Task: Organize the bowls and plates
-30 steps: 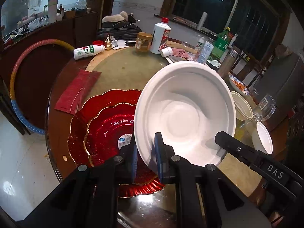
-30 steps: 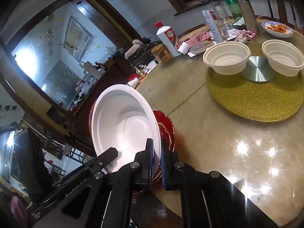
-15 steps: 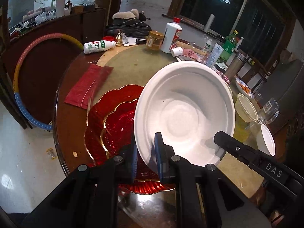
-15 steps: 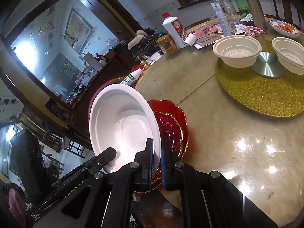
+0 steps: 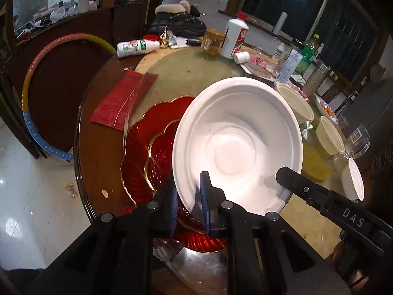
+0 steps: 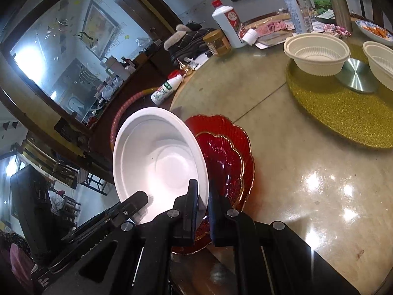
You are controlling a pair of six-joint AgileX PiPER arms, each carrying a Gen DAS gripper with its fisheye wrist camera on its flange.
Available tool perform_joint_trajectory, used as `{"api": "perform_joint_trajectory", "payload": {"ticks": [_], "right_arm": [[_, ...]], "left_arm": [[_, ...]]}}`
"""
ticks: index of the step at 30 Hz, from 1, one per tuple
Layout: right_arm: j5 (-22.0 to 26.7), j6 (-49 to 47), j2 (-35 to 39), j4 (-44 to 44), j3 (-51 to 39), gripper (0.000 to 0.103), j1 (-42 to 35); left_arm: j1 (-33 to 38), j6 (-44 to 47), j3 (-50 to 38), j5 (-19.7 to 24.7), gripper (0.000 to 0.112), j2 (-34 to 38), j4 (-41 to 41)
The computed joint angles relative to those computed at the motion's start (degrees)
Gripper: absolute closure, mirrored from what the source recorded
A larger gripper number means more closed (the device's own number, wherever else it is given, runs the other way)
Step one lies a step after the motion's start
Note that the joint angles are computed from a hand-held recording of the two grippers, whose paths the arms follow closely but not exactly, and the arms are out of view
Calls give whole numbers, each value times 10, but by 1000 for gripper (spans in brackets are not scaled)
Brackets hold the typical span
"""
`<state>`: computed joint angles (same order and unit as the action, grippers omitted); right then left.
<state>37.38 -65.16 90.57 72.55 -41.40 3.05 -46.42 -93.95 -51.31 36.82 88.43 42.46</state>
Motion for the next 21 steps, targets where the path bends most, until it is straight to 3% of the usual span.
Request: {"api": "perform_joint_trajectory", "payload": {"ticks": [21], "right_arm": [[-19, 7, 23, -7, -4, 95, 26]], "left_arm": [[8, 6, 14, -10, 98, 4, -20]]}}
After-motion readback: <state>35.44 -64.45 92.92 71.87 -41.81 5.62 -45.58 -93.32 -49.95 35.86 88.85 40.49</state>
